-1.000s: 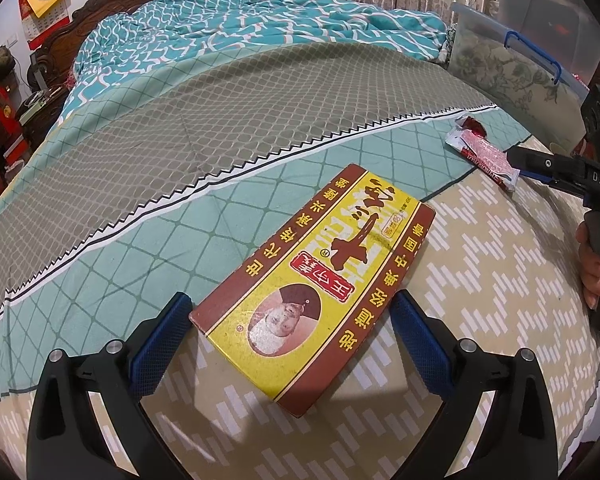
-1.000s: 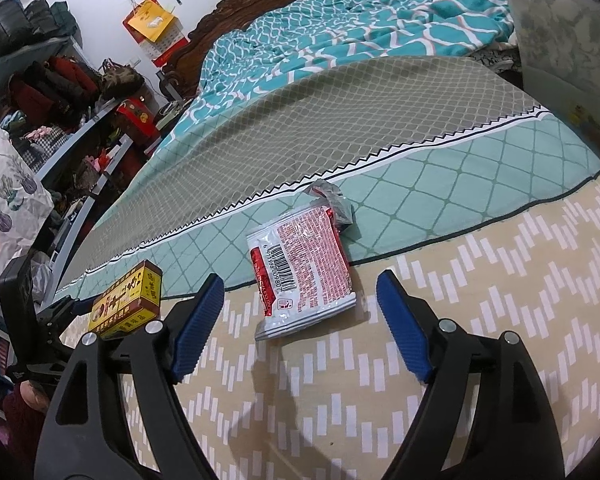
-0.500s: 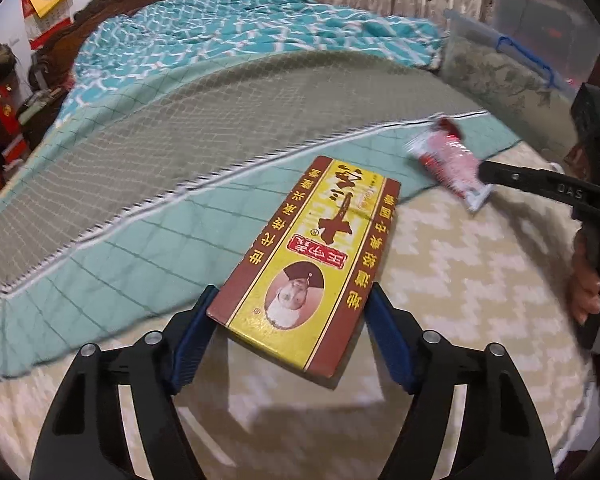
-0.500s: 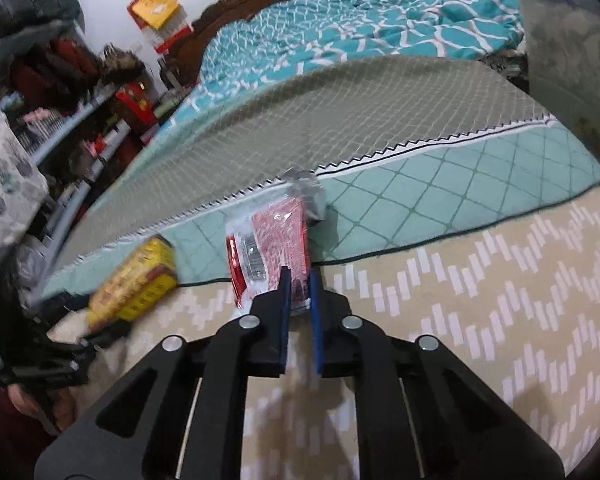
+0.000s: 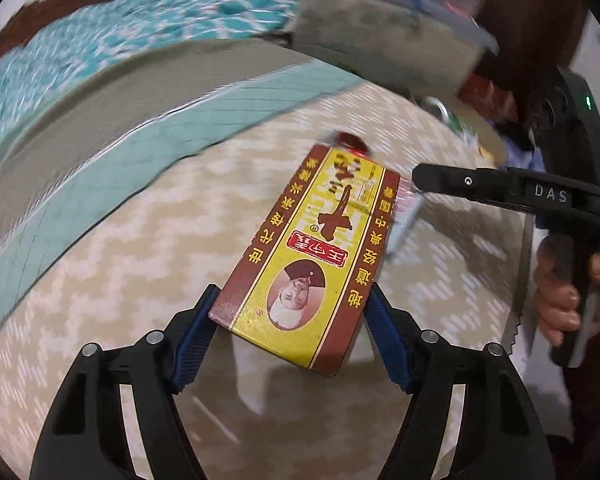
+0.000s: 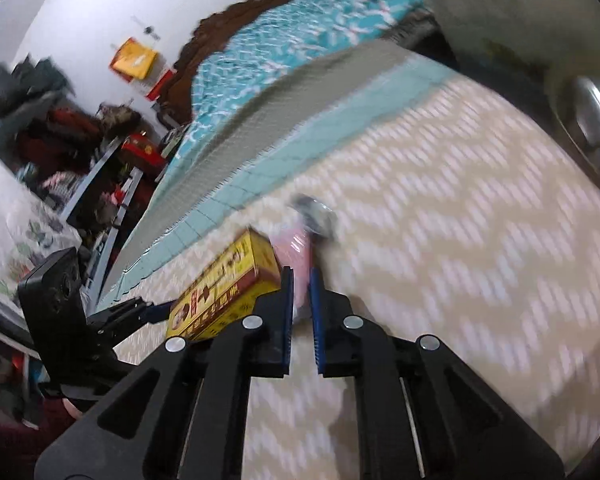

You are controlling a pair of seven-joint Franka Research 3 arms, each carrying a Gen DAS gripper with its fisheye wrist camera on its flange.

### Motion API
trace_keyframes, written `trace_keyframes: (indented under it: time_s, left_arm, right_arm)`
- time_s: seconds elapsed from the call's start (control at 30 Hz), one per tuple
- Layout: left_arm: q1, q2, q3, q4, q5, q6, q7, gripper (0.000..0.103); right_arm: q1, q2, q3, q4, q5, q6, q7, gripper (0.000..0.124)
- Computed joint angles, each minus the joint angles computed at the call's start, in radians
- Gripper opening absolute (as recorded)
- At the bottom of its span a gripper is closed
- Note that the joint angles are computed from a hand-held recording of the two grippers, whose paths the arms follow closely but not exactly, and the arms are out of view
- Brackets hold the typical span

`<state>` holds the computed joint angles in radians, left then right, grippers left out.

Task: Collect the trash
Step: 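Carry the box and red-white packet over the wastebasket and open both tools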

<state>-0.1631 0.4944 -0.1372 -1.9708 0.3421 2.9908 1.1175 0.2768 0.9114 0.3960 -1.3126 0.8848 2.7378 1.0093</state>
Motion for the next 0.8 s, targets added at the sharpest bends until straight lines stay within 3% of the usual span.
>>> trace_keyframes:
  time_s: [0.1, 0.2, 0.3, 0.37, 0.43, 0.6, 0.7, 0.8]
  left_arm:
    - [-0.071, 0.029, 0.045, 0.059, 0.051, -0.05, -0.03, 0.067]
    - [-0.061, 0.035, 0.034, 0.068, 0.059, -0.062, -0.03, 0.067]
    - [0.03, 0.029, -0.05, 0.041, -0.009, -0.032, 0.033, 0.067]
    - [0.09, 0.011, -0.101, -0.004, -0.065, 0.004, 0.067, 0.067]
    - [0.158, -0.001, -0.16, -0.039, -0.122, 0.036, 0.111, 0.066]
    - [0.35, 0.004, -0.346, -0.108, -0.244, 0.12, 0.21, 0.066]
    - [0.358, 0.002, -0.354, -0.117, -0.25, 0.134, 0.215, 0.066]
    - [0.355, 0.004, -0.355, -0.111, -0.254, 0.129, 0.212, 0.066]
  right_arm:
    - [-0.065, -0.037, 0.057, -0.09, 0.082, 0.021, -0.079, 0.012]
    - [-0.068, -0.048, 0.052, -0.111, 0.115, 0.021, -0.101, 0.018]
    - [-0.098, -0.033, 0.097, -0.099, 0.195, 0.024, -0.181, 0.056]
    - [-0.072, -0.03, 0.075, -0.074, 0.202, 0.035, -0.176, 0.068]
    - [-0.04, -0.019, 0.045, -0.042, 0.173, 0.018, -0.152, 0.065]
    - [0.038, 0.047, -0.012, 0.069, 0.065, -0.023, -0.034, 0.04]
    - [0.069, 0.103, -0.03, 0.16, -0.002, -0.071, 0.043, 0.015]
    - [0.06, 0.097, -0.008, 0.151, -0.011, -0.026, 0.011, 0.009]
